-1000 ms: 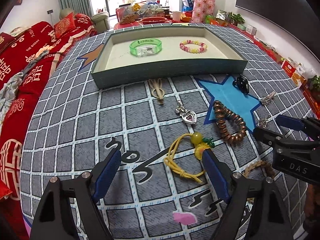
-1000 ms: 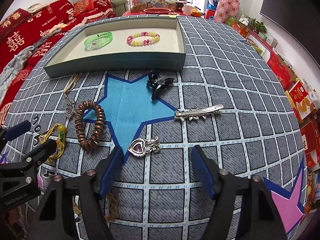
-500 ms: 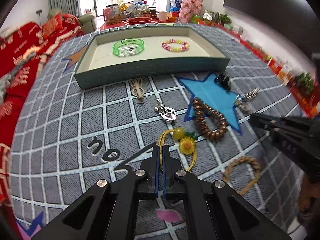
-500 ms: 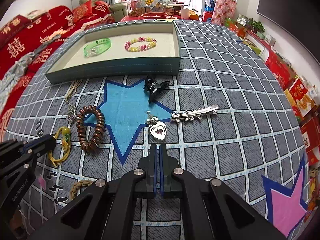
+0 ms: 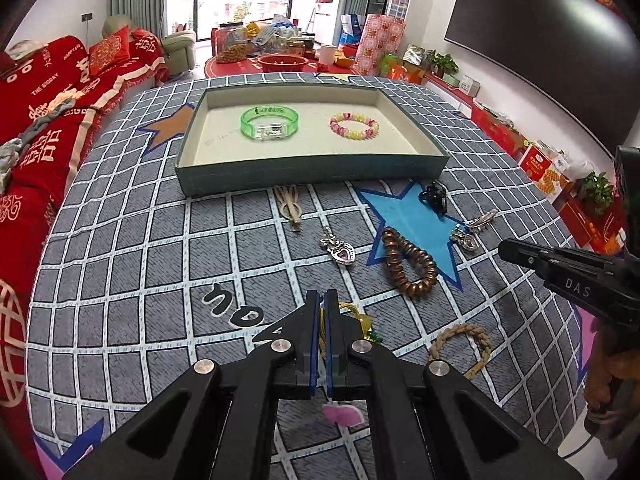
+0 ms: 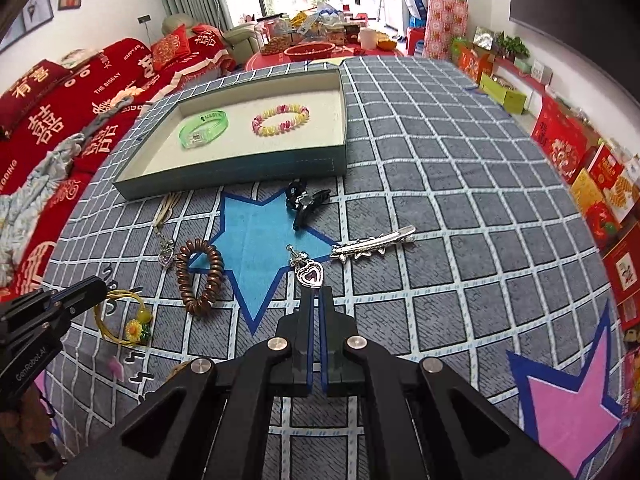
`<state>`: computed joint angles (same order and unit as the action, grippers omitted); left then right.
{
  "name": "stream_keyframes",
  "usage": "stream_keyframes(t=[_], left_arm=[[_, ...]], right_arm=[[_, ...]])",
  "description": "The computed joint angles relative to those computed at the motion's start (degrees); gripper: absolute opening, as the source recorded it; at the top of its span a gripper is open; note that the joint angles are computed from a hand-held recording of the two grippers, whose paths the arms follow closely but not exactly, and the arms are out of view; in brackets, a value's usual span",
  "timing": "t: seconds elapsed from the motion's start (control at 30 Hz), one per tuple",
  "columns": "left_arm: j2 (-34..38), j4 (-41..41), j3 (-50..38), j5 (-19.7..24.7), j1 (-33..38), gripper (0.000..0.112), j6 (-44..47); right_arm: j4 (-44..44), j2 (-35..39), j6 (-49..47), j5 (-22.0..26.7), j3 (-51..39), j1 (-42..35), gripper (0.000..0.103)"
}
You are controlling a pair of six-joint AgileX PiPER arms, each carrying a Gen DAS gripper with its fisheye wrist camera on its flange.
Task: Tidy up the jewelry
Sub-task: 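Grasp the yellow cord with flower charm with the left tool while the right tool reaches the heart pendant, then close the right tool on the heart pendant and lift it, then carry the cord and pendant into the box lid and open both tools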
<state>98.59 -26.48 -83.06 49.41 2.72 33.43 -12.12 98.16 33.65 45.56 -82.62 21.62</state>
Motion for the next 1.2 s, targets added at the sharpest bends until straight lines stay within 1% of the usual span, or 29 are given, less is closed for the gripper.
stream_keyframes(t=[0.1,0.17,0.23,0.27,0.4,0.5,0.53,0.57,0.6,0.67,0.77,0.83,0.97,1.2], left_arm=[[0.1,-0.3,-0.1,0.3,0.4,0.015,0.1],[0.1,-0.2,0.1,0.1,0.4,0.015,0.1],[0.1,-0.4,0.0,0.3,0.6,0.015,0.2],[0.1,-0.6,0.0,0.4,0.7,0.015,0.3],[0.2,-0.8,-0.3,0.7,0.9,0.015,0.5],[0.4,-0.7,-0.4,0.9,0.8,0.015,0.3],[0.5,-0.8,-0.4,0.9,0.8,0.015,0.2],[0.5,-0.8,-0.5,0.9,0.8,0.015,0.1],[0.5,-0.9,-0.4,0.9,0.8,0.015,0.2],[0.6,-1.1,-0.5,1.0,0.9,0.015,0.3],[0.5,-1.9,-0.7,1.6,1.3,0.015,0.7],[0.4,-2.5,-1.0,2.1,1.7,0.015,1.2],[0.3,-3.9,-2.5,3.9,2.7,0.015,1.6],[0.2,-4.9,-6.3,5.8,3.1,0.015,1.8]], right_arm=[[3.0,1.2,-2.8,0.1,-0.8,-1.0,0.004],[2.1,2.6,-3.2,0.7,-1.9,-0.5,0.014],[0.7,4.1,-3.2,1.2,-3.2,-0.1,0.040],[-0.3,4.9,-2.8,1.4,-3.8,0.1,0.042],[0.0,8.2,-4.1,2.1,-6.9,-0.2,0.042],[-2.3,10.1,-3.8,2.8,-9.2,0.4,0.042],[-3.2,10.6,-3.5,3.3,-9.9,0.8,0.038],[-4.1,10.8,-3.1,3.7,-10.1,1.1,0.032],[-5.0,10.8,-2.7,3.8,-10.1,1.5,0.020],[-4.4,10.0,-2.3,3.4,-9.2,1.4,0.020],[-2.9,7.6,-1.6,1.5,-6.6,0.5,0.020],[-0.7,5.8,-2.5,0.3,-5.1,-0.5,0.020],[2.0,3.3,-4.1,-0.4,-3.9,-1.4,0.020],[6.1,1.6,-7.1,-0.3,-6.1,-2.3,0.020]])
